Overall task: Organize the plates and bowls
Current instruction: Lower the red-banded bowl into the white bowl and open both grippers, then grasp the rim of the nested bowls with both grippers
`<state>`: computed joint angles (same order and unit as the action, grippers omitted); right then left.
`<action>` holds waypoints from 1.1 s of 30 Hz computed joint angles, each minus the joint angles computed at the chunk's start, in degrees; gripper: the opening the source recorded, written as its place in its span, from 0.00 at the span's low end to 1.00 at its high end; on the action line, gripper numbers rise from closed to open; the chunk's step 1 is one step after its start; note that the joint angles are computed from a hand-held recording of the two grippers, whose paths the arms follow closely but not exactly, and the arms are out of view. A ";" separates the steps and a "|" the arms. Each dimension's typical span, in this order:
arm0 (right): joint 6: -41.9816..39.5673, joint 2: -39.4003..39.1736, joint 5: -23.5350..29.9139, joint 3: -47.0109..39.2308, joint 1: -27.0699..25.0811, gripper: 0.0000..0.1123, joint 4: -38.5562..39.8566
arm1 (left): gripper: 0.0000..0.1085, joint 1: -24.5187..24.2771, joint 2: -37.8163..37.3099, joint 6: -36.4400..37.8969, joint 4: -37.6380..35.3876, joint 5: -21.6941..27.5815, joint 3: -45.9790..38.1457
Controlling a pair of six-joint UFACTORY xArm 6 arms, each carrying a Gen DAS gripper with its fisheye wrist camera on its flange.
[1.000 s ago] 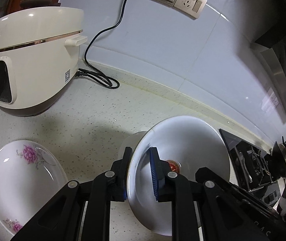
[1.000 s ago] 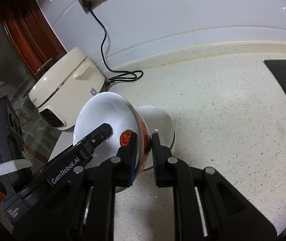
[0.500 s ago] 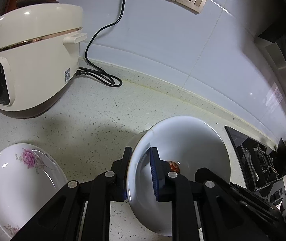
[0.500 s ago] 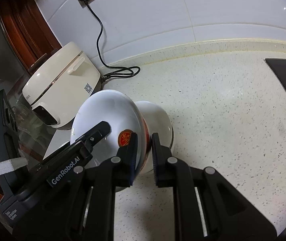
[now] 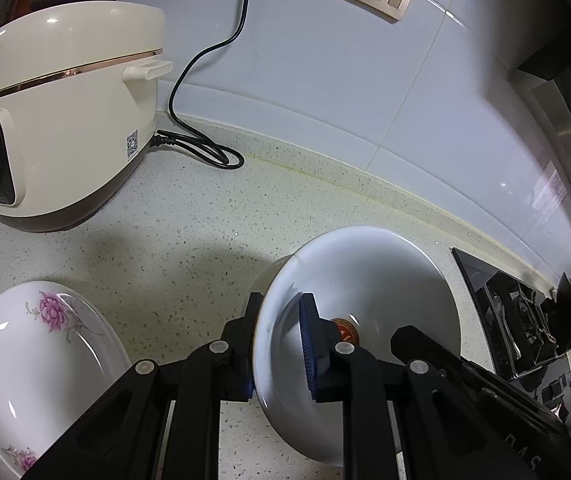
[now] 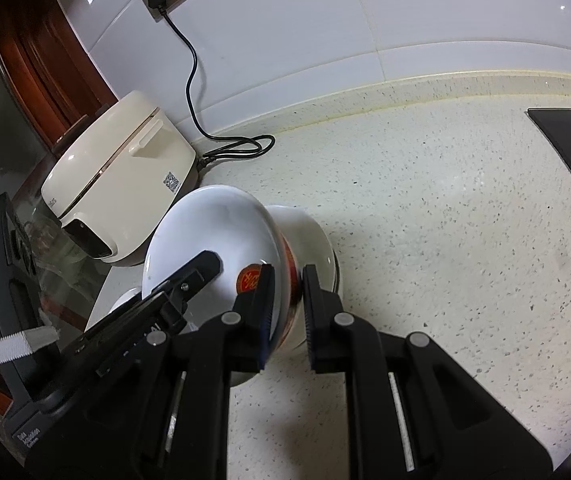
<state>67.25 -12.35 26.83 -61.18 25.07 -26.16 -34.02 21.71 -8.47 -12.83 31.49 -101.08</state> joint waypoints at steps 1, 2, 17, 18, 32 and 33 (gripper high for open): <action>-0.03 0.06 0.00 -0.02 -0.01 0.15 -0.05 | 0.16 0.01 0.00 -0.14 0.05 -0.04 0.10; 0.07 0.11 0.02 -0.05 0.00 0.15 -0.29 | 0.16 0.02 0.02 -0.36 0.14 -0.01 0.14; 14.54 -2.38 -2.03 1.13 -0.55 0.59 -16.76 | 0.41 0.43 -0.86 0.01 -3.00 -1.90 1.64; 17.84 -3.44 -2.61 1.73 -0.80 0.64 -20.14 | 0.49 0.44 -2.24 -0.11 -3.68 -5.05 3.68; 23.05 -8.28 -2.51 6.40 -2.20 0.72 -21.72 | 0.84 2.06 -4.88 -8.40 3.66 -8.69 6.64; 22.68 -8.07 -2.62 6.52 -2.14 0.72 -20.98 | 0.84 2.10 -4.81 -8.00 3.23 -7.98 6.55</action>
